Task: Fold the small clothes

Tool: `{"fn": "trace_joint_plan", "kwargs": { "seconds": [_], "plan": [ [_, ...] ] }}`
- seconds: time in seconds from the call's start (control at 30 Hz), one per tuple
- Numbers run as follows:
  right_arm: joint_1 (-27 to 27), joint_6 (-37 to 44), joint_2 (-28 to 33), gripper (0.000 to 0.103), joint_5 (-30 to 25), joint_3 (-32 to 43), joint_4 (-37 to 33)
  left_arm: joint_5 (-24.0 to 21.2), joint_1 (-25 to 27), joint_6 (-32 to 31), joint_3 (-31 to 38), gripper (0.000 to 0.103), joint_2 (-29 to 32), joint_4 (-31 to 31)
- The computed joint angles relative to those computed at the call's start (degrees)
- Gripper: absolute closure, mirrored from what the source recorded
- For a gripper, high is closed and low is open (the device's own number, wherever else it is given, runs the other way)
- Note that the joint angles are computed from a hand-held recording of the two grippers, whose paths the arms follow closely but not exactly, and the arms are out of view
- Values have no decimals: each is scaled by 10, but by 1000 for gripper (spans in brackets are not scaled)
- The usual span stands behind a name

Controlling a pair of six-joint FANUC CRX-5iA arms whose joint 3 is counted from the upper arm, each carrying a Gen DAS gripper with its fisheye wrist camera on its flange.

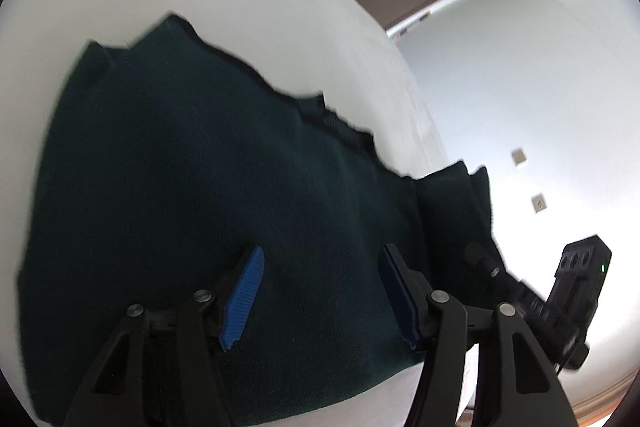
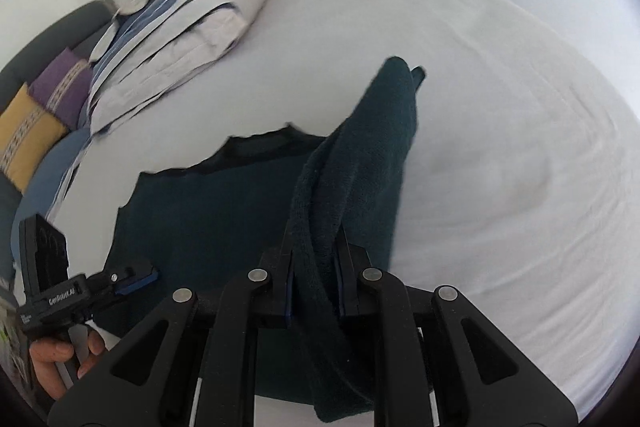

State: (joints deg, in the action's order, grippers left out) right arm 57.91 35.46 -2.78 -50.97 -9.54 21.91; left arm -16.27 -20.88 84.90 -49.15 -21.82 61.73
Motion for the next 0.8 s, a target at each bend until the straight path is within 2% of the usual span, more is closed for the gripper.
{"fn": "trace_joint_plan", "kwargs": {
  "seconds": [0.1,0.17,0.3,0.37,0.43,0.47,0.5,0.6,0.7,0.73,0.8],
  "plan": [
    [38,81,61,90,-22,65,-30,25,-17,-104,-36,35,-26,149],
    [45,123,98,90,-30,99,-74,15,-12,-129,-40,35,-27,180],
    [40,118,104,86,-8,89,-106,-33,23,-105,-21,32,-8,123],
    [35,118,86,82,17,72,-124,-44,22,-109,-12,32,9,125],
    [28,147,70,66,34,63,-159,-55,24,-92,0,32,24,107],
    [30,148,58,43,41,52,-160,-65,28,-79,10,30,31,89],
    [40,129,33,29,54,27,-140,-73,32,-66,21,29,39,70],
    [75,72,-30,28,74,-37,-96,-94,40,-7,55,25,57,-14],
    [81,48,-94,28,84,-86,-121,-111,39,27,88,25,84,-55],
    [88,29,-111,28,87,-103,-112,-118,37,39,101,26,92,-72],
    [101,-21,-154,29,101,-147,-84,-140,35,62,132,35,112,-116]
  ]
}}
